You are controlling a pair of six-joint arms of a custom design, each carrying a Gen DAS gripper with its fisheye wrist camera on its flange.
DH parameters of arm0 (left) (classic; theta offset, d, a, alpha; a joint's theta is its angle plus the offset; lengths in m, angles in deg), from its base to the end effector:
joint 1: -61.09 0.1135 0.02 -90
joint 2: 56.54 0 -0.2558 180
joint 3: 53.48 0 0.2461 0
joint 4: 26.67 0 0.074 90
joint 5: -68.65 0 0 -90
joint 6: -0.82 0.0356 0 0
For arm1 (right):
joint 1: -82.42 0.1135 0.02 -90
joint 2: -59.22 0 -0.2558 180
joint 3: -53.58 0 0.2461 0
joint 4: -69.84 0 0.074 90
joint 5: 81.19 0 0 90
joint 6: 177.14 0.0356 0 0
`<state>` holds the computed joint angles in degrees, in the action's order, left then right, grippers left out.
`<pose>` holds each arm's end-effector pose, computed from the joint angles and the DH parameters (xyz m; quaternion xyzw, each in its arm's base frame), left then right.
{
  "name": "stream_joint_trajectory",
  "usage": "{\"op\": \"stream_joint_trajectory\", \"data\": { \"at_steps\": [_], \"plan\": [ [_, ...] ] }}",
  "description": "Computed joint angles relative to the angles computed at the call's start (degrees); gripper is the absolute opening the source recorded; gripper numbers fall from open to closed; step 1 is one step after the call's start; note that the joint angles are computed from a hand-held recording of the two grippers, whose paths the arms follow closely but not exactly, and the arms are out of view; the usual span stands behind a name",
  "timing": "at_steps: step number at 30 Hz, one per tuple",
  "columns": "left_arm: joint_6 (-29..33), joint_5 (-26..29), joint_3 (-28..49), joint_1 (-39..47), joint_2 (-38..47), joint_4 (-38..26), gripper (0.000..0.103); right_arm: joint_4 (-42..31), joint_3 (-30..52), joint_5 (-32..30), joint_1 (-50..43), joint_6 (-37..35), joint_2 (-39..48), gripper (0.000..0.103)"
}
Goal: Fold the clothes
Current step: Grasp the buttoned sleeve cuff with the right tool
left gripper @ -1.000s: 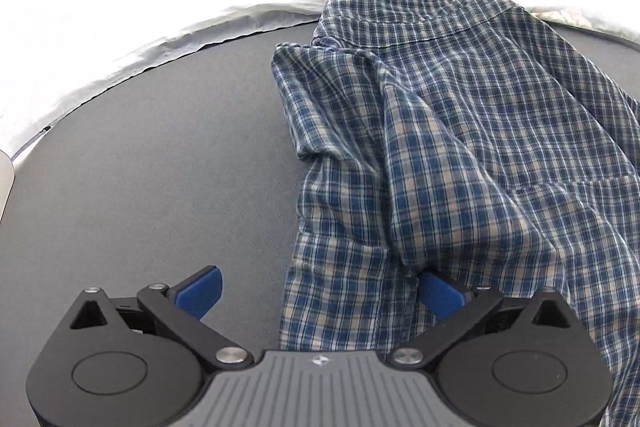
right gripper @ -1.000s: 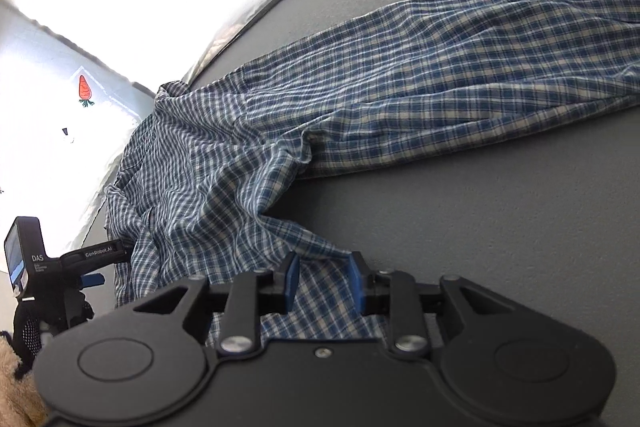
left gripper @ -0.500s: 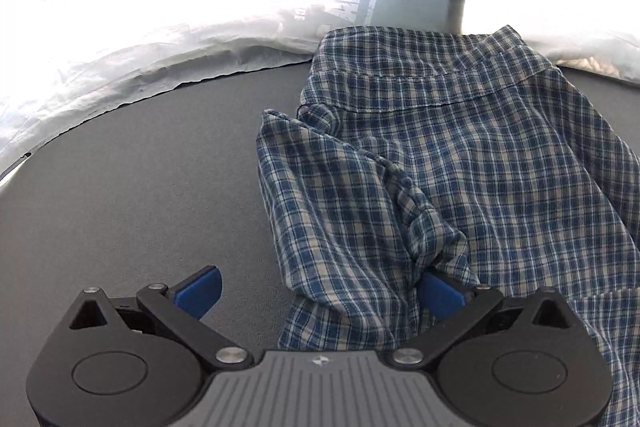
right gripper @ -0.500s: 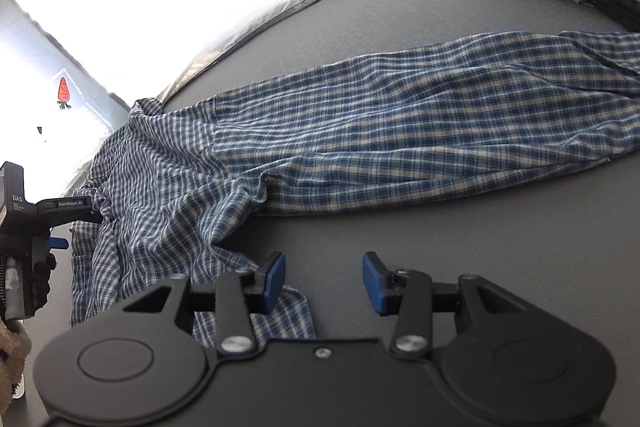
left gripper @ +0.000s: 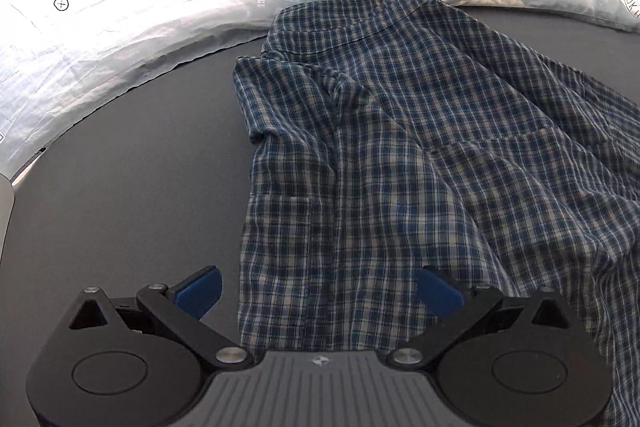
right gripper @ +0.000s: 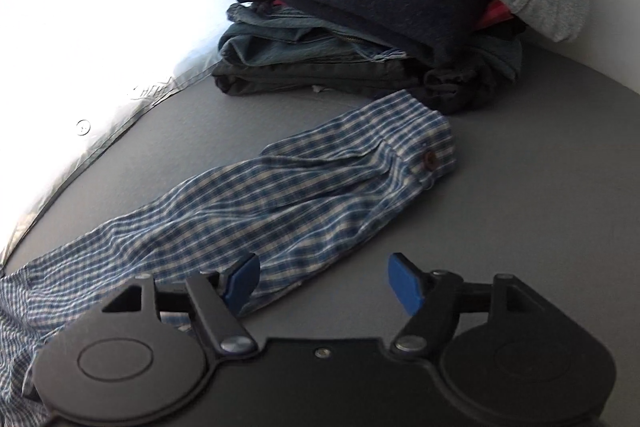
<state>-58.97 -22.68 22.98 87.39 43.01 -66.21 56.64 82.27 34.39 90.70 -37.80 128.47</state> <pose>0.3037 0.1510 0.1719 0.0304 0.9711 0.1219 0.2030 0.1794 0.0106 0.1071 0.3895 0.8438 -0.0382 0.3671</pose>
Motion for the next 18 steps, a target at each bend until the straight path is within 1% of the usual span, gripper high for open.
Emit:
{"op": "stream_joint_trajectory", "data": {
  "at_steps": [2, 5, 6, 7, 8, 9, 10, 11, 12, 15, 18],
  "plan": [
    [1.6, -0.8, -2.5, 0.0, 0.3, 0.6, 0.103, 4.0, -0.4, -0.7, -4.6, -2.7, 2.3, 0.072],
    [-0.2, 0.8, -4.7, 1.2, 0.2, 2.6, 0.103, 9.1, 0.2, -2.0, -8.8, -6.4, 6.6, 0.071],
    [-1.0, 1.2, -4.3, 1.5, 0.6, 2.1, 0.103, 10.7, 0.5, -2.4, -9.6, -7.1, 8.1, 0.066],
    [-1.4, 1.6, -3.9, 1.7, 1.0, 1.6, 0.103, 11.6, 0.8, -2.9, -10.1, -7.4, 9.3, 0.057],
    [-1.7, 2.0, -3.5, 2.0, 1.4, 1.2, 0.103, 12.0, 1.2, -3.4, -10.6, -7.4, 10.1, 0.055],
    [-1.0, 2.7, -3.5, 2.3, 1.5, 1.1, 0.103, 12.8, 1.2, -3.5, -10.7, -6.8, 10.5, 0.051],
    [0.0, 3.3, -3.4, 2.5, 1.6, 1.1, 0.103, 13.6, 1.0, -3.6, -10.8, -5.7, 10.7, 0.043],
    [0.6, 3.9, -3.4, 2.7, 1.8, 1.0, 0.103, 14.3, 0.8, -4.0, -11.0, -4.6, 10.7, 0.043],
    [0.8, 4.5, -3.4, 3.0, 1.9, 1.0, 0.103, 15.6, 0.2, -5.4, -11.5, -3.6, 10.5, 0.036],
    [0.4, 6.8, -3.7, 4.2, 2.3, 1.1, 0.103, 21.0, -2.3, -13.0, -14.0, -1.0, 9.4, 0.008],
    [0.2, 9.4, -3.9, 5.8, 2.8, 1.3, 0.103, 27.9, -5.0, -19.8, -13.8, 4.6, 8.3, 0.006]
  ]
}}
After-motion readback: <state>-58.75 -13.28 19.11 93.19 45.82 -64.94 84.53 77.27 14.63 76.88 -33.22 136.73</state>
